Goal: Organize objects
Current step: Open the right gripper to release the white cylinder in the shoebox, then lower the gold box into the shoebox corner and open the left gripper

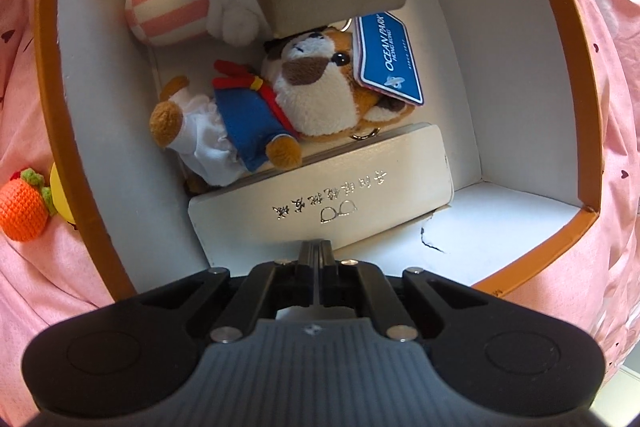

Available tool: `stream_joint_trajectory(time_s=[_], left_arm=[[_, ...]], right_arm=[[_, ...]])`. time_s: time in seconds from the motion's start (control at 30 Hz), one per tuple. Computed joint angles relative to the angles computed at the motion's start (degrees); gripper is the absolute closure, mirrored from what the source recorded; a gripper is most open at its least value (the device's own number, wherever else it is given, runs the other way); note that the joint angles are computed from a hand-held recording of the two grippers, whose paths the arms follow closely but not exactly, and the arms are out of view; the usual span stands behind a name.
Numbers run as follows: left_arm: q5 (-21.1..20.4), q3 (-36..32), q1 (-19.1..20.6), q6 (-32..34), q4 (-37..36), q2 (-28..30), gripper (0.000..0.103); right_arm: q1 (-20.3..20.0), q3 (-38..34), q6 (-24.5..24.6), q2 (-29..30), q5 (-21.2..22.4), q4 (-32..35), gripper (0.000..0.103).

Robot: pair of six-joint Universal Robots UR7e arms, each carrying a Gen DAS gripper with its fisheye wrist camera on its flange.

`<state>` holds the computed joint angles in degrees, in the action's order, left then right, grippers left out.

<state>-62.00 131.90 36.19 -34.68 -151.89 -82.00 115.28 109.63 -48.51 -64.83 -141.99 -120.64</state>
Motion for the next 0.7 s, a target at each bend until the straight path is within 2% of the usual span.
stream_joint_trajectory(time_s=[0.13, 0.23, 0.43, 0.5, 0.57, 0.67, 0.7], left_arm=[[0.1, -0.4, 0.0, 0.2, -0.7, 1.2, 0.030], [0.6, -1.0, -0.1, 0.1, -1.3, 2.5, 0.030], [2.2, -2.4, -0.6, 0.9, -4.8, 5.9, 0.030], [2.4, -3.1, -0.4, 1.0, -5.7, 7.2, 0.030], [3.1, -3.9, -0.4, 1.4, -6.4, 8.5, 0.030], [3.4, -5.0, -0.2, 2.2, -7.5, 10.4, 0.030], [3.5, -5.3, -0.1, 2.5, -7.9, 10.9, 0.030]], right_arm=[[0.6, 0.1, -0.9, -1.3, 1.3, -4.1, 0.099], [0.9, 0.1, -1.0, -2.2, 3.2, -9.5, 0.097], [1.6, 0.6, -1.3, -2.7, 3.6, -21.1, 0.092], [2.2, 6.2, 0.5, -6.0, 3.6, -25.2, 0.092], [1.1, 7.7, -1.3, -7.6, 4.1, -30.3, 0.091], [1.7, 9.2, -0.4, -9.0, 4.3, -33.9, 0.087], [1.8, 11.3, -0.7, -9.9, 4.3, -37.2, 0.083]])
